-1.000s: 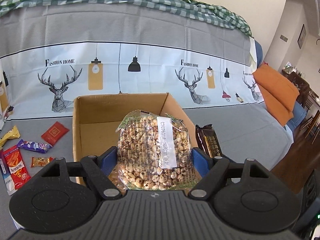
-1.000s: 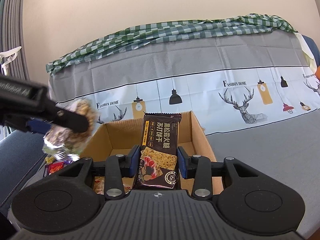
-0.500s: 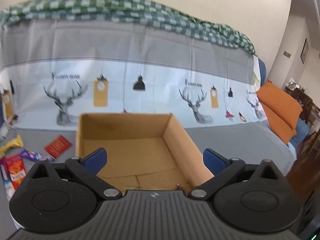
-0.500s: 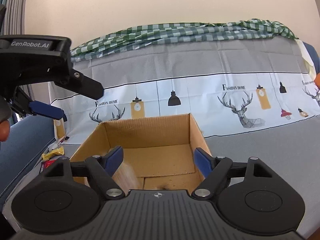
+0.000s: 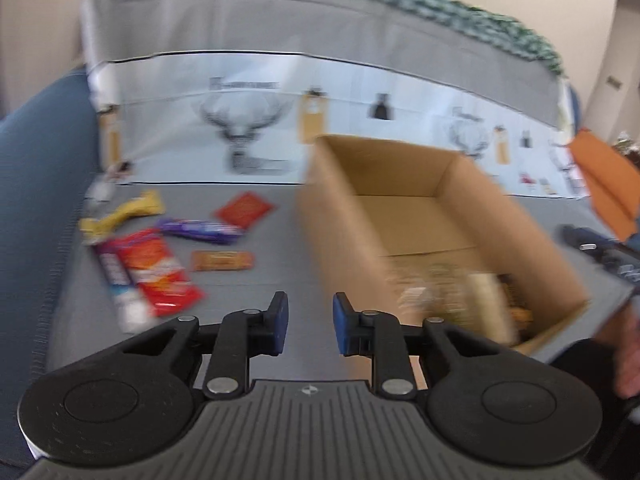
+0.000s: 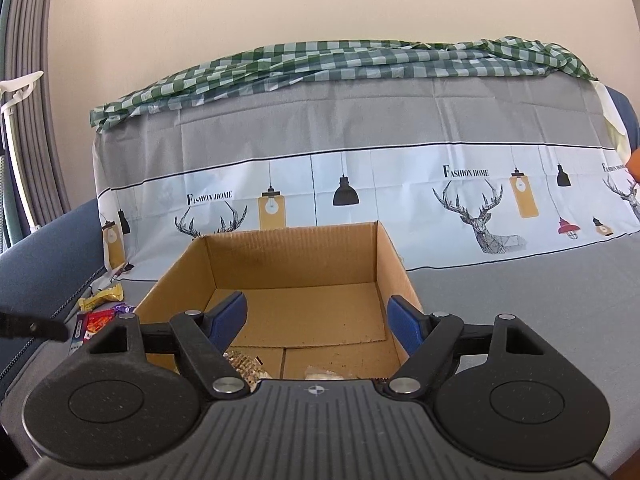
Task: Organize snacks
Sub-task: 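Move both open tools back toward the snack pile, then grasp the purple tube snack with the left tool while the right tool grasps the gold candy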
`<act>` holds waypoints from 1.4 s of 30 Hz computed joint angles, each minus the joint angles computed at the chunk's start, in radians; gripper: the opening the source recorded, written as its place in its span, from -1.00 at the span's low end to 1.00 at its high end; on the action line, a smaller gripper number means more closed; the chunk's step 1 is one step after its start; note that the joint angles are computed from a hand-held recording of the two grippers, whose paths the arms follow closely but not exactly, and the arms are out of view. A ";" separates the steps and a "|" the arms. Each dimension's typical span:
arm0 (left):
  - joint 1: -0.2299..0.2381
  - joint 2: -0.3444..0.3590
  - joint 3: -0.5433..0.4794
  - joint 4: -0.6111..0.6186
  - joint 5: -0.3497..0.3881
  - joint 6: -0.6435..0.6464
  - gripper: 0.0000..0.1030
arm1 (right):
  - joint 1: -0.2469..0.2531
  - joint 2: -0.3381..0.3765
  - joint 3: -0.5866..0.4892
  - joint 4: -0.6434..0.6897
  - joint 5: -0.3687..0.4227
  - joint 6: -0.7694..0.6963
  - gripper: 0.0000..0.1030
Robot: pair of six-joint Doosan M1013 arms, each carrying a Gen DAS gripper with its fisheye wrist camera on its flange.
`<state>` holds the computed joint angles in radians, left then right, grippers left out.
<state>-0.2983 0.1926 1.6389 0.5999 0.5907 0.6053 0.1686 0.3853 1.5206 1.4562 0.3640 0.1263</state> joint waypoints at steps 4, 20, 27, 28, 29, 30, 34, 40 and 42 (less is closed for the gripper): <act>0.065 -0.022 0.043 0.074 -0.051 -0.088 -0.49 | 0.005 0.005 -0.013 -0.108 0.001 0.094 0.23; 0.143 -0.009 0.094 0.114 -0.100 -0.354 -0.50 | 0.056 0.019 -0.055 -0.651 -0.078 0.571 -0.26; 0.151 -0.001 0.093 0.153 -0.084 -0.434 -0.50 | 0.077 0.019 -0.063 -0.715 -0.061 0.599 -0.26; 0.154 -0.001 0.094 0.148 -0.088 -0.433 -0.50 | 0.080 0.018 -0.064 -0.707 -0.051 0.598 -0.25; 0.156 -0.001 0.096 0.144 -0.093 -0.434 -0.50 | 0.084 0.018 -0.067 -0.702 -0.038 0.598 -0.25; 0.158 -0.001 0.096 0.142 -0.096 -0.438 -0.50 | 0.090 0.017 -0.068 -0.702 -0.026 0.599 -0.25; 0.163 -0.008 0.108 0.159 -0.111 -0.486 -0.50 | 0.123 0.014 -0.081 -0.665 0.009 0.539 -0.25; 0.168 -0.002 0.105 0.160 -0.110 -0.502 -0.50 | 0.186 0.051 -0.163 -0.618 0.107 0.507 -0.25; 0.169 0.002 0.103 0.171 -0.103 -0.519 -0.50 | 0.210 0.076 -0.205 -0.654 0.136 0.561 -0.25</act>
<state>-0.1294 0.1947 1.7419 0.7707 0.4873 0.0868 0.3785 0.4609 1.3161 0.8025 0.5004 0.6873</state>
